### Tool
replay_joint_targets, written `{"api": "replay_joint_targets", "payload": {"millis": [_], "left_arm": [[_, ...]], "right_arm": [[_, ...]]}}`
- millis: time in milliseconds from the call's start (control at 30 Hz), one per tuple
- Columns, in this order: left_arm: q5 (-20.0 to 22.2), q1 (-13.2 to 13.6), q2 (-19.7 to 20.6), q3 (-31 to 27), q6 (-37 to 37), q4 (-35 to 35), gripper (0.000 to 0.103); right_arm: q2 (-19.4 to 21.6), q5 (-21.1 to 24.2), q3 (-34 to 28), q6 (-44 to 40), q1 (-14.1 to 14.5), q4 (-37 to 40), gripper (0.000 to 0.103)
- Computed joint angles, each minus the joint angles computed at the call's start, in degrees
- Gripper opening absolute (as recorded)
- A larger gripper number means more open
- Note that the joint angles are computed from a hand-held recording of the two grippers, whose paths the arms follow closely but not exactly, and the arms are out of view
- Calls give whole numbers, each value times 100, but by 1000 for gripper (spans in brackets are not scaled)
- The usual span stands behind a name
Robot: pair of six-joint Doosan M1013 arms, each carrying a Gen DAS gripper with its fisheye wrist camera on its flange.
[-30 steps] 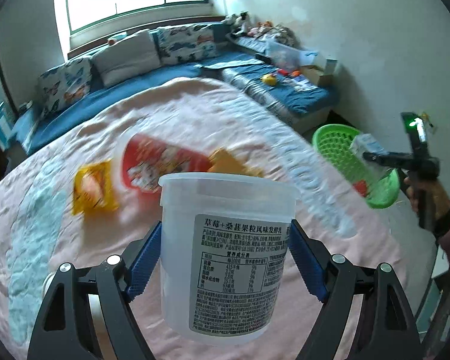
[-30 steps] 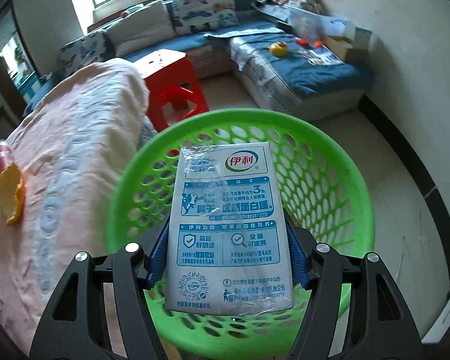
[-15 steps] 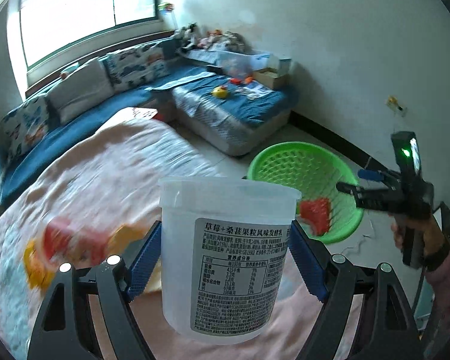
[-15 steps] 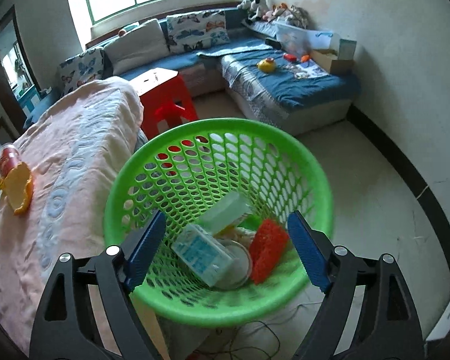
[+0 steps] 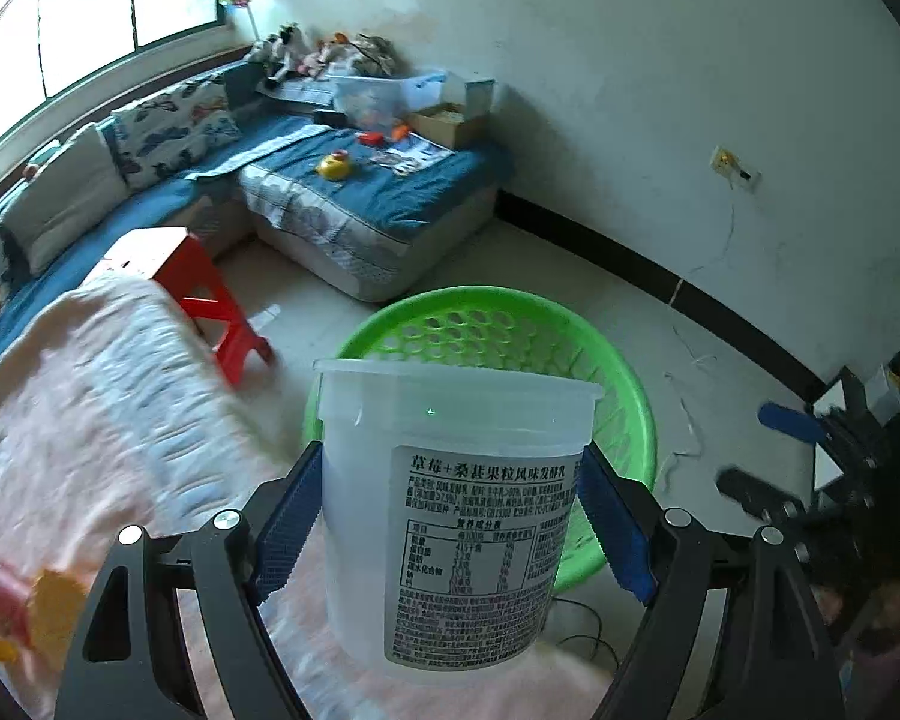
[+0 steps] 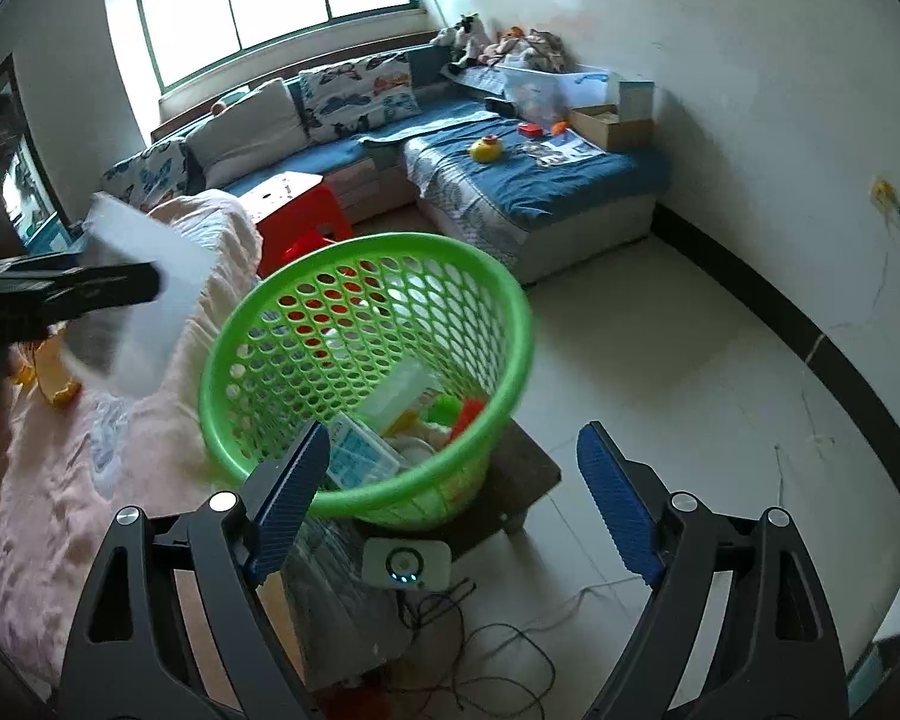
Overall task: Collect trash
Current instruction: 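Drop the milk carton into the green basket with the right gripper while the left gripper drops the yogurt tub, then grasp the white paper cup with the left gripper while the right gripper grasps the orange peel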
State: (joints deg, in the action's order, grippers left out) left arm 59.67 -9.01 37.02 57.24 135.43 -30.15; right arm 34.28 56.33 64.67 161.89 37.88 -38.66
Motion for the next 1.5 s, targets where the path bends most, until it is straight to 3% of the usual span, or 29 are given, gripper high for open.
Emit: {"api": "replay_joint_targets", "payload": {"millis": [200, 367, 667, 900, 1133, 1300, 1500], "left_arm": [[92, -236, 154, -166, -253, 62, 79], [259, -280, 240, -276, -315, -146, 82], [186, -7, -24, 84, -15, -467, 83], [-264, 392, -382, 590, -99, -432, 83], [-927, 766, -703, 1047, -372, -141, 83], [-1297, 1004, -854, 1274, -800, 252, 83], [-1535, 1325, -915, 1367, -1458, 757, 83]], "right_arm": [[-175, -45, 323, 386, 46, -50, 84], [-240, -94, 466, 508, 86, -41, 84], [-186, -210, 353, 338, 115, -12, 84], [-33, -299, -10, -68, 179, -7, 84], [350, -485, -751, -1041, 218, 390, 85], [896, -532, -1721, -2254, 218, 1154, 85], [1601, -273, -3001, -3422, 241, 1887, 87]]}}
